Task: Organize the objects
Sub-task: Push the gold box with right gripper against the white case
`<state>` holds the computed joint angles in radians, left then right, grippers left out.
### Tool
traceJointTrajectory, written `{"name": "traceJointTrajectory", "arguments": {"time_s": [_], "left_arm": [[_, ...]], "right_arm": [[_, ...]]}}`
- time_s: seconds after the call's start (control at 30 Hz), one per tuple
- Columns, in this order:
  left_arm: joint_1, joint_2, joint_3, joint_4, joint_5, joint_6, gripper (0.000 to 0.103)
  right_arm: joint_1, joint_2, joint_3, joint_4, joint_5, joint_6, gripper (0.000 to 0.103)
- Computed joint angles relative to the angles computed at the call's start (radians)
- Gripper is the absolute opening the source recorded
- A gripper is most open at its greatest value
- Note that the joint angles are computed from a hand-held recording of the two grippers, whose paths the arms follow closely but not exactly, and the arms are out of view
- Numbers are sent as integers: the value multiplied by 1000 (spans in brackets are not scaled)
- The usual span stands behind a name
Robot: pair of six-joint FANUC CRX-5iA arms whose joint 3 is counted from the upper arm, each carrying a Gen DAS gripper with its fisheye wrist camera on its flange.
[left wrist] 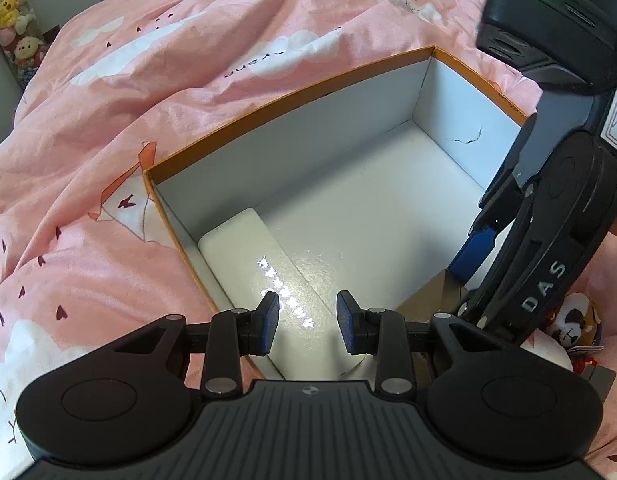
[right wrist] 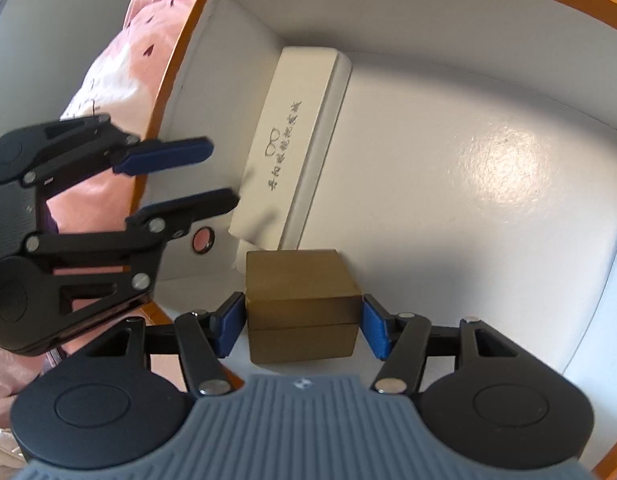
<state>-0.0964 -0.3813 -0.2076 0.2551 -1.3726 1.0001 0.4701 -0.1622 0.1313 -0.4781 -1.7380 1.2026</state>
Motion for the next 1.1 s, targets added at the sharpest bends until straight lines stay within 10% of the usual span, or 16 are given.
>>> {"name": "traceJointTrajectory", "arguments": {"time_s": [1.1], "left_arm": [[-50, 26, 28, -77, 23, 17, 30]], "right_arm": [[-91, -43, -84, -125, 71, -48, 62]]}}
